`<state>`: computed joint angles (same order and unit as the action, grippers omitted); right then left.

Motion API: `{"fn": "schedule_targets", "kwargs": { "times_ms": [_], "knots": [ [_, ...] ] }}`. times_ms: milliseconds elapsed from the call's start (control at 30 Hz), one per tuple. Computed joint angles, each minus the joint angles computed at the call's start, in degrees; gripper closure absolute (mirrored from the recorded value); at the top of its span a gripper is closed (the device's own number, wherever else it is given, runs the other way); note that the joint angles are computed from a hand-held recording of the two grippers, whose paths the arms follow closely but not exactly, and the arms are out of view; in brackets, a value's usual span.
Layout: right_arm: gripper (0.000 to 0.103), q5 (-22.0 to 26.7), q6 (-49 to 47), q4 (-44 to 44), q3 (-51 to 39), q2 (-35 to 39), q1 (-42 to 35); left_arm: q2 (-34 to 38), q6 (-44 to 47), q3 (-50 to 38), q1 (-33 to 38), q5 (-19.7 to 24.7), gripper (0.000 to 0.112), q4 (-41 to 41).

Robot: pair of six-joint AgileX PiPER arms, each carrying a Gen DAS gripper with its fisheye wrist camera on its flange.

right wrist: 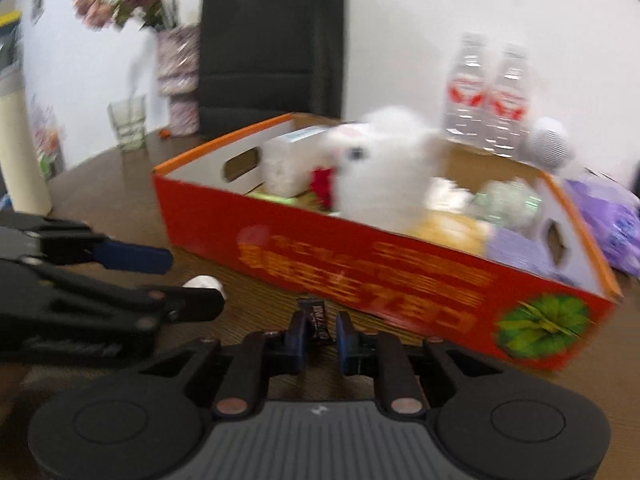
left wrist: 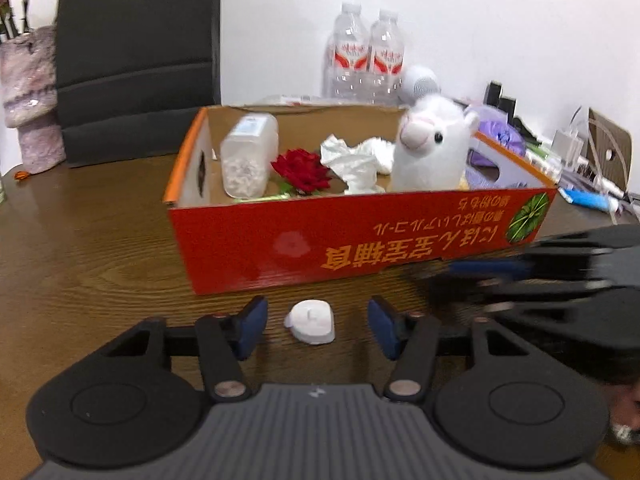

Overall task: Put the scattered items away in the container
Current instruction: 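Grasp the small black item with the right tool while the left tool grasps the white cap, then carry the black item and white cap over the box with both tools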

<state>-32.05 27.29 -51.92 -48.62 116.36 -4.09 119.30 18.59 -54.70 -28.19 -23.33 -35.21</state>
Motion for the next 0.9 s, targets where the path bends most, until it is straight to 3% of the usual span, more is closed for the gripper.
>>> {"fn": "schedule_targets", "kwargs": {
  "times_ms": [100, 133, 200, 367, 500, 667, 800, 900],
  "knots": [
    [0.089, -3.5, 1.2, -1.7, 3.7, -2.6, -4.9, 1.2, 4.8, -2.1, -0.5, 0.7, 0.074, -5.2],
    [0.089, -4.8, 1.8, -2.9, 4.9, -3.3, -6.7, 1.3, 7.3, -2.3, -0.8, 0.6, 0.085, -7.9],
    [0.089, -7.5, 2.1, -4.7, 7.6, -5.4, -9.7, 1.1, 8.1, -1.9, -1.0, 0.3, 0.086, -8.4],
    [0.089, -11.7, -0.3, -4.2, 13.3, -10.3, -13.1, -0.3, 10.9, 2.5, -5.0, -6.5, 0.087, -14.3],
    [0.089, -14.6, -1.6, -4.5, 18.0, -14.0, -15.4, -6.2, 16.1, 8.6, -13.9, -17.6, 0.087, -29.8],
    [0.089, -20.0, -2.7, -7.0, 26.0, -21.5, -19.7, -14.6, 12.3, 16.4, -27.2, -30.7, 0.087, -38.4],
    [0.089, -23.9, -7.2, -8.4, 33.4, -27.2, -23.9, -16.8, 12.9, 17.2, -37.0, -38.5, 0.087, -47.0],
    [0.089, -27.6, -6.1, -15.2, 37.8, -31.1, -31.2, -16.8, 11.2, 17.9, -44.8, -44.7, 0.087, -52.3]
  ]
}}
